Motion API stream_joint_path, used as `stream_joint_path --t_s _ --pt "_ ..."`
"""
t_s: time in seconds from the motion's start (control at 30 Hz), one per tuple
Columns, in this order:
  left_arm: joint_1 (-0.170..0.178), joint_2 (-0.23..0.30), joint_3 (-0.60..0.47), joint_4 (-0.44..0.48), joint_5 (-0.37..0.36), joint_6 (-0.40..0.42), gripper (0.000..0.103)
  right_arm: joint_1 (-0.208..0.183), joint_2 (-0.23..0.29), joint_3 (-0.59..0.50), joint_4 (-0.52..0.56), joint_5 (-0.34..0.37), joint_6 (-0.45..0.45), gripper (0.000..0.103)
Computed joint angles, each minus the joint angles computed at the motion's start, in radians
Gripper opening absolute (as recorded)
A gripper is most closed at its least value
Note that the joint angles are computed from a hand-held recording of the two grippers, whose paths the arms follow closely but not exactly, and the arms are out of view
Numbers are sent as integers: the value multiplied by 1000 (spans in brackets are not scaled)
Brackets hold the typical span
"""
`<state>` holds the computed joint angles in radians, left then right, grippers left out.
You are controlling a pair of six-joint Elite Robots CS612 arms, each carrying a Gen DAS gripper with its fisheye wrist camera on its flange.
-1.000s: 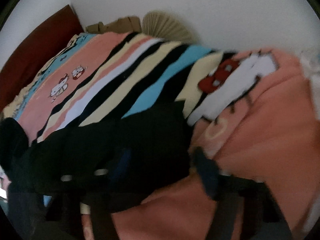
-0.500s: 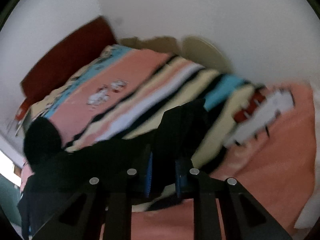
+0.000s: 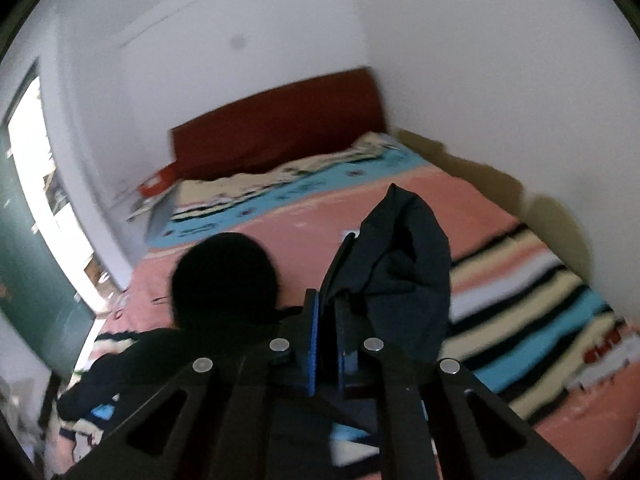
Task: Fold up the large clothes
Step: 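Carry the gripped sleeve with the right tool across the jacket back toward the left tool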
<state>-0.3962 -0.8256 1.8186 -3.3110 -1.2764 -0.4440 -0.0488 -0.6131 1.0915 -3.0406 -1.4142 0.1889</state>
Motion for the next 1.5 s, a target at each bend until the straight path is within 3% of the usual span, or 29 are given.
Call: stream_joint_path --t_s 0.33,0.53,0.97,1.17,1.23,1.3,1.37,1.5 --pt "35 7 17 -14 0 -67 83 101 108 -223 116 122 -105 5" --pt "50 15 17 -4 13 -89 83 162 215 -388 254 175 -180 4" --pt "63 32 -1 49 23 -109 83 253 390 -610 538 246 -304 0" --pt "61 23 -16 65 45 -74 83 257 349 -519 518 249 -325 2" --pt "61 22 -38 81 47 -44 83 241 315 -461 470 229 -309 12" --pt "63 22 -68 99 31 -9 83 228 292 -428 436 196 -300 42" --pt "65 29 -114 123 9 38 83 204 259 -377 386 159 -289 47" --pt "65 72 -232 160 -10 123 83 159 217 -309 327 72 -288 47"
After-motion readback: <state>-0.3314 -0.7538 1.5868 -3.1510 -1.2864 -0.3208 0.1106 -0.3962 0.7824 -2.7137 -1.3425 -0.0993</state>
